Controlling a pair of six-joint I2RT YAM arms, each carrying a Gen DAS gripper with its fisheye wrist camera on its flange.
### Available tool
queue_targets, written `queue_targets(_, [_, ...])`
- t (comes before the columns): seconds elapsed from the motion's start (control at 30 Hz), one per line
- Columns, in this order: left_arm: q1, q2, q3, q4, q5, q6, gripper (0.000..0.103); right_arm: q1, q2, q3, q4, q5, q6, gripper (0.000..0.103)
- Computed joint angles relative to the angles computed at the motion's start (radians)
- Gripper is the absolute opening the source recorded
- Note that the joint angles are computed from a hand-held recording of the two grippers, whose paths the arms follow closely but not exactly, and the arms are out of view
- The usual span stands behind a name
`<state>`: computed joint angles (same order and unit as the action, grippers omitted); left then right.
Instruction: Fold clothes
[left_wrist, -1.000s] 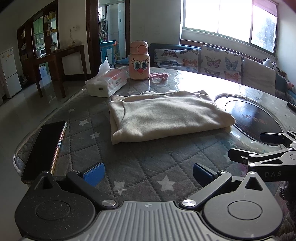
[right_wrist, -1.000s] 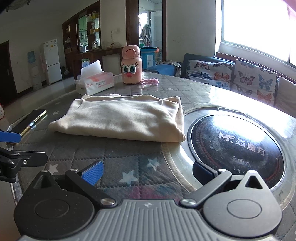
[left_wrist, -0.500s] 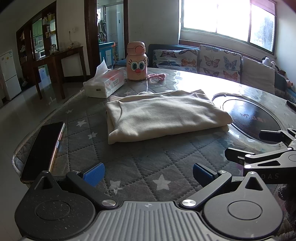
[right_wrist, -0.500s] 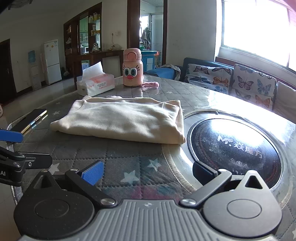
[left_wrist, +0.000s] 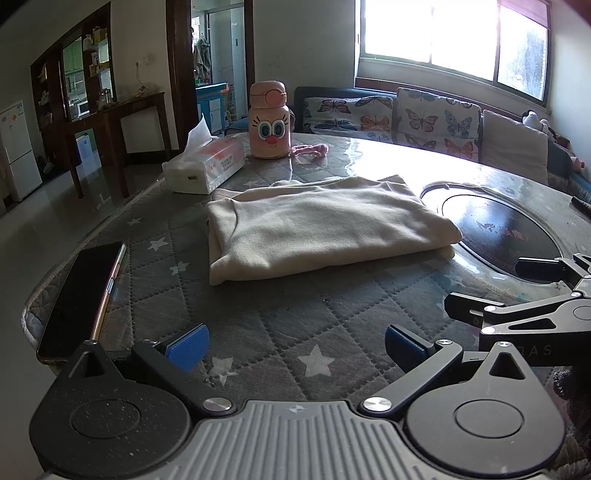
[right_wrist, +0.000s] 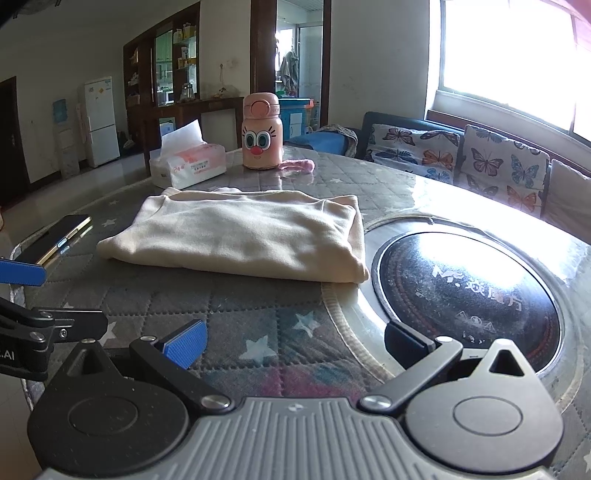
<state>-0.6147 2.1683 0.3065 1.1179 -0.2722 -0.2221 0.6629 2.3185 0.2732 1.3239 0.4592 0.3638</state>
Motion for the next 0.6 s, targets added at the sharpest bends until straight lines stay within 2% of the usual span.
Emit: queue_targets(0.6, [-0.025,0.013,0.024,-0.016,-0.031,0.011,0.103,-0.008,-0.001,0.004,-0.014,-0.005,-0.012,0.103])
